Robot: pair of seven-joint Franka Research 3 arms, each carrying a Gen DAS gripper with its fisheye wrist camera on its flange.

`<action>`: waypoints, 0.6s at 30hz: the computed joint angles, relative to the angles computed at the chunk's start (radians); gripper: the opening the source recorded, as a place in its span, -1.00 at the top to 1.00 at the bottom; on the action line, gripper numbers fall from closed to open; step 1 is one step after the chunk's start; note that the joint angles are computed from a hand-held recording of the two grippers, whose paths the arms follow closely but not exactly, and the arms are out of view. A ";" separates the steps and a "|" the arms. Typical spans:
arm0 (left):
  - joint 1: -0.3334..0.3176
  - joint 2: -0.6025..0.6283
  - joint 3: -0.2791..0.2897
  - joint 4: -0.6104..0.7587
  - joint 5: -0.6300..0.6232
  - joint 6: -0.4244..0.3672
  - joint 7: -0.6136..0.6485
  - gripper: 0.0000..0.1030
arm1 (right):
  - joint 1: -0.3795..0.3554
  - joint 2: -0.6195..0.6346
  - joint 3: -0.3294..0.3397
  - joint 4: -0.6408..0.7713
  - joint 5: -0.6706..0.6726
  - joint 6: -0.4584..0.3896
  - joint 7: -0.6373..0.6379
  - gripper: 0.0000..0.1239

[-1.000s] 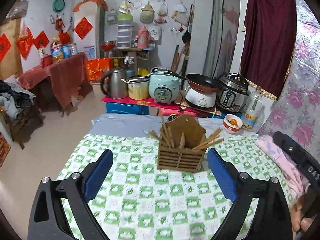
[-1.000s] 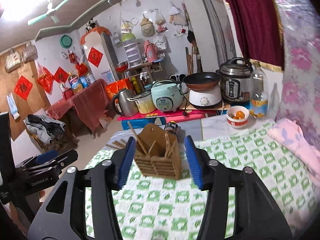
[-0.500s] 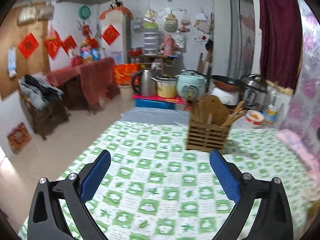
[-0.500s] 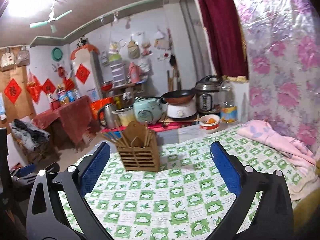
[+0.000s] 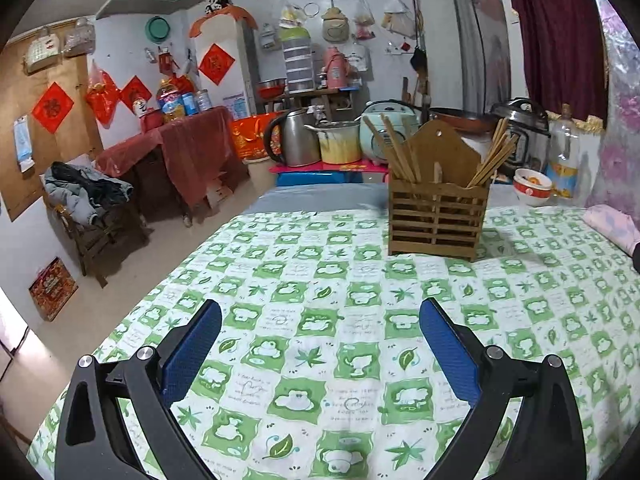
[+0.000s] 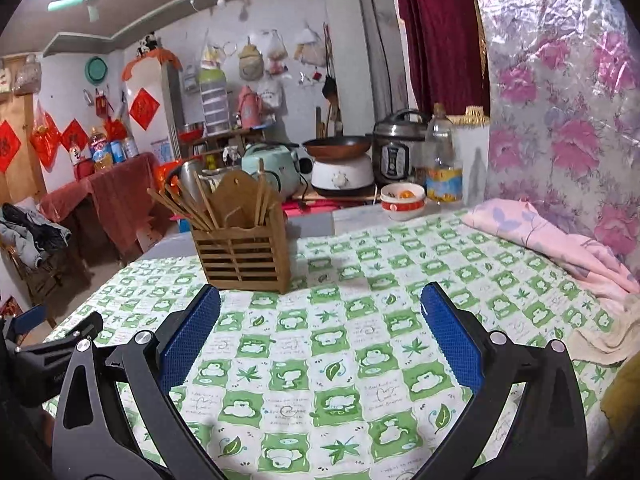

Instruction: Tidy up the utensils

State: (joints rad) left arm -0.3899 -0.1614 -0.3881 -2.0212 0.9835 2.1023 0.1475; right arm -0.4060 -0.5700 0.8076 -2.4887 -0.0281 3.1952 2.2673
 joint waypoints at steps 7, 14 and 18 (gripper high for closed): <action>0.001 -0.060 -0.011 -0.037 0.019 0.037 -0.031 -0.89 | 0.086 0.008 -0.074 0.001 -0.002 -0.043 0.002 -0.57; 0.004 -0.078 -0.059 -0.024 0.084 -0.012 -0.040 -0.89 | 0.098 -0.051 -0.072 -0.017 -0.037 -0.058 0.010 -0.57; 0.002 -0.102 -0.034 -0.044 0.037 0.056 -0.038 -0.89 | 0.129 -0.065 -0.101 -0.034 -0.032 -0.053 0.014 -0.57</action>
